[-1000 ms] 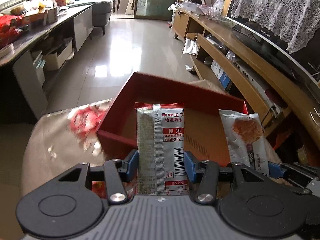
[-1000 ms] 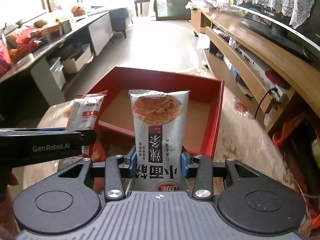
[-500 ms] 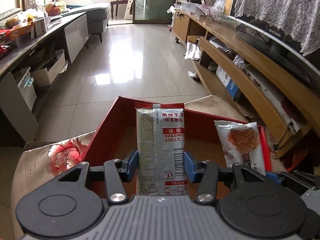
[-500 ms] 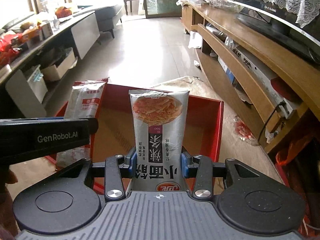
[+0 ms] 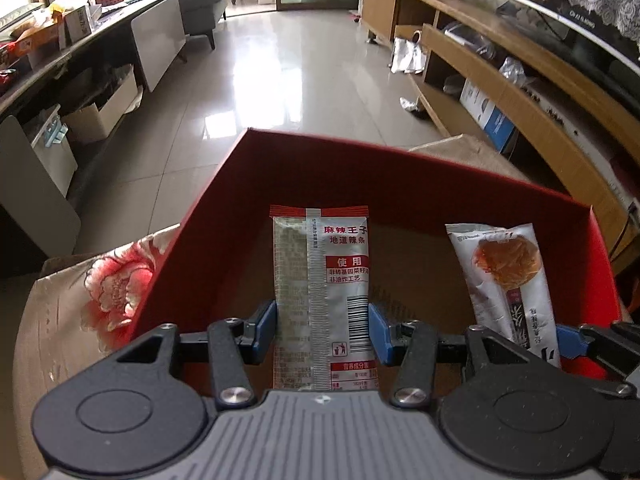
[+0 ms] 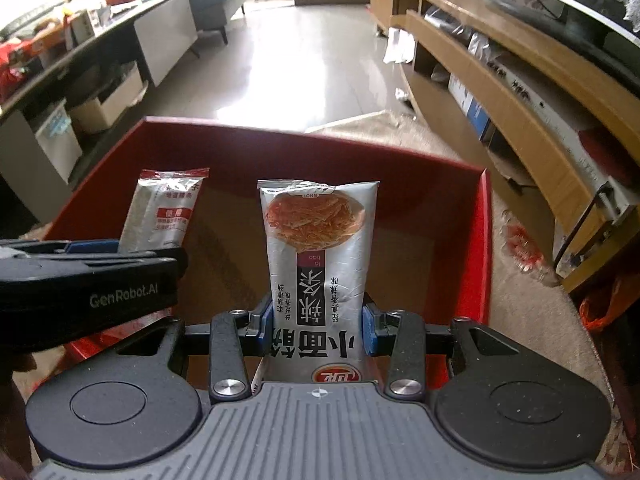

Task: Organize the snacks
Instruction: 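Lower both packets into the red box and open both tools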

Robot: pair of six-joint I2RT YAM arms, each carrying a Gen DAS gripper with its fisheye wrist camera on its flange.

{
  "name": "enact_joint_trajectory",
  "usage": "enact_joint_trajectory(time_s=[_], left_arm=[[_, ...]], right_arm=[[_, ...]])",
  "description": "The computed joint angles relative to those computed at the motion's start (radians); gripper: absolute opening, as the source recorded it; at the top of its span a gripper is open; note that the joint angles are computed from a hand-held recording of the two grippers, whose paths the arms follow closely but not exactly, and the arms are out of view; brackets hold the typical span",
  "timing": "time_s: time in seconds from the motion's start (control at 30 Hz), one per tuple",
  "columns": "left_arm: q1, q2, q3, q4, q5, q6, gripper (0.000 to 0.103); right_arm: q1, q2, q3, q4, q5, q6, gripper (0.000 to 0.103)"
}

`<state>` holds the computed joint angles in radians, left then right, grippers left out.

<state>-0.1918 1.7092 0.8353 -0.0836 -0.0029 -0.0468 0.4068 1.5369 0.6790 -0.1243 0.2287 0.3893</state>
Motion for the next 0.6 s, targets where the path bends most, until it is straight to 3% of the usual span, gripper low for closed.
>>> enact_joint_trajectory(time_s=[0.6], left_arm=[[0.013, -0.073, -0.061, -0.072, 0.021, 0.027, 0.050]], right_arm=[[0.061, 0.018, 0.017, -0.091, 0.040, 0.008, 0.054]])
